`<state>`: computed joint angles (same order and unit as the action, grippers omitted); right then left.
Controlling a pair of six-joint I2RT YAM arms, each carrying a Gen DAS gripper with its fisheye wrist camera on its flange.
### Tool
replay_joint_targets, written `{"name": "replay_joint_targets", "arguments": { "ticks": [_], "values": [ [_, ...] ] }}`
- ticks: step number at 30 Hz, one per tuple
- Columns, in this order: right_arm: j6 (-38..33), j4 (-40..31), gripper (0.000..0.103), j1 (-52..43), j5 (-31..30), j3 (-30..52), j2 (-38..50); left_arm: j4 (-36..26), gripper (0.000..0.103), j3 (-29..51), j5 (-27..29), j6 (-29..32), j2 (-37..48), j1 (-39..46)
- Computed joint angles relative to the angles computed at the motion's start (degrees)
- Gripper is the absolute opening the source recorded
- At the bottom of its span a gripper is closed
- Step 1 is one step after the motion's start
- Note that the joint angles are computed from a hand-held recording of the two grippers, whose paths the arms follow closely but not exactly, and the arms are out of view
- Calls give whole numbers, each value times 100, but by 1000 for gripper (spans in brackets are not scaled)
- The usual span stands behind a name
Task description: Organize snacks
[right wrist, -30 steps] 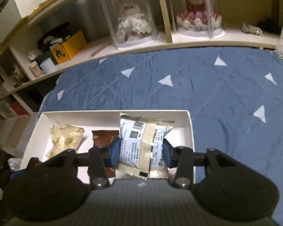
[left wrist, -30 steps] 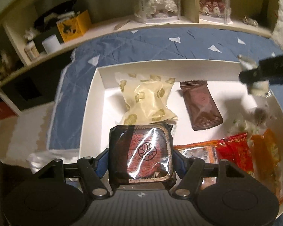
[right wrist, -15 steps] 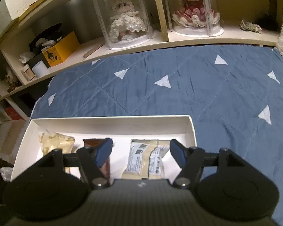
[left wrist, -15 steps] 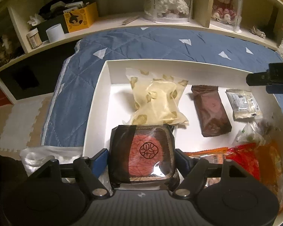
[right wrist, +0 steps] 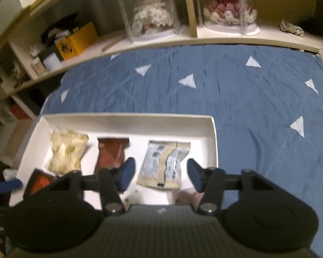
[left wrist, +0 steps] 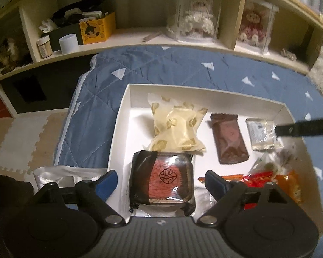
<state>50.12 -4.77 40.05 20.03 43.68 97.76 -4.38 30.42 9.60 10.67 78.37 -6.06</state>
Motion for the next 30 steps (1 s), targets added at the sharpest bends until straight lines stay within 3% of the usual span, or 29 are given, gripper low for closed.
{"name": "replay_joint_targets", "arguments": {
  "ticks": [4, 8, 16, 25, 30],
  "values": [
    [12, -89, 44, -35, -67, 143, 294, -106, 81, 32, 142, -39, -70, 32],
    [21, -21, 21, -123, -116, 340, 725, -152, 74, 52, 194, -17, -14, 33],
    [-164, 285, 21, -145, -144, 564, 1191, -41, 69, 146, 164, -23, 333, 65],
    [-49, 396, 23, -137, -185, -3, 430, -145, 71, 124, 167, -127, 117, 91],
    [74, 333, 41, 95, 60, -387, -206, -375, 75, 40, 174, -210, -265, 51]
  ]
}}
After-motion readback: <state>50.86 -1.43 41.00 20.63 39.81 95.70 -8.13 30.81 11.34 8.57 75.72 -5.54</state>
